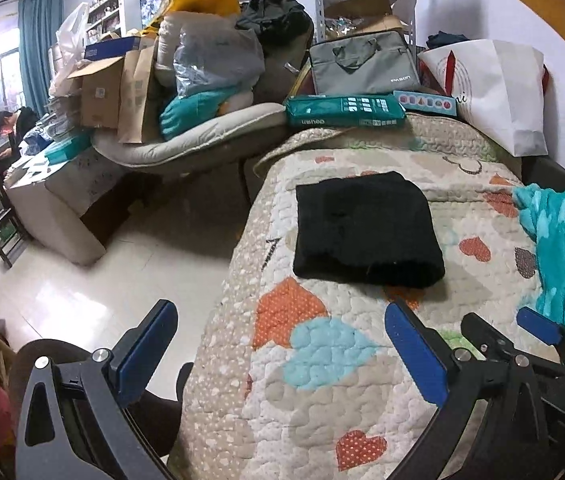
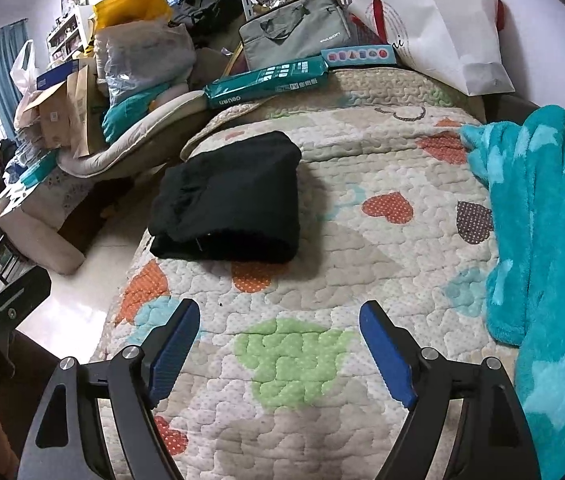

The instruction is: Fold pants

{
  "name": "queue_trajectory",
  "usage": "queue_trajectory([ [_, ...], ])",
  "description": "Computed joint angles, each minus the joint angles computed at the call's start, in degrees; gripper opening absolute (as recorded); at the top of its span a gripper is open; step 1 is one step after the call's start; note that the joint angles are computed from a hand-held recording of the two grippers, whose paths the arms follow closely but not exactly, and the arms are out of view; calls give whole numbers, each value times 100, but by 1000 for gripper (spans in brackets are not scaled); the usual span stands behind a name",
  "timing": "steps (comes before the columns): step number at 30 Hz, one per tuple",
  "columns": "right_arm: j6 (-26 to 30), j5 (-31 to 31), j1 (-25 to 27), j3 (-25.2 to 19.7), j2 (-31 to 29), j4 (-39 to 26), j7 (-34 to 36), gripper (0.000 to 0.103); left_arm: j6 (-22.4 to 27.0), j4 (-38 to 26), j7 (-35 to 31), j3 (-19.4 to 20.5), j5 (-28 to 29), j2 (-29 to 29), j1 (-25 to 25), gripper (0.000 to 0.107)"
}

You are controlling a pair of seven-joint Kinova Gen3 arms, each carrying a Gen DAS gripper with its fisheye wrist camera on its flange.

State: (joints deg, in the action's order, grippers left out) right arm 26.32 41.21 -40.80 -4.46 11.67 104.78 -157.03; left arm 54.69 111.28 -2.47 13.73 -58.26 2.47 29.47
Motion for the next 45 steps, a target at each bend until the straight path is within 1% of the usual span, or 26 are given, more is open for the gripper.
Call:
queue_trajectory([
  [8,101,176,-123,-17,68,-36,-12,87,-249,10,-172,-74,306,11,-124,103],
  [22,120,190,-142,-4,107,-34,-13,87,-681,73,-575,-137,735,-25,-289,103],
  [31,147,215,-176,5,115,-40,-28,88,-745,104,-586,-128,748,-32,-296,103],
  [45,107,201,-168,15,129,-19,79,89,-857,112,-768,-124,920,-71,-358,103],
])
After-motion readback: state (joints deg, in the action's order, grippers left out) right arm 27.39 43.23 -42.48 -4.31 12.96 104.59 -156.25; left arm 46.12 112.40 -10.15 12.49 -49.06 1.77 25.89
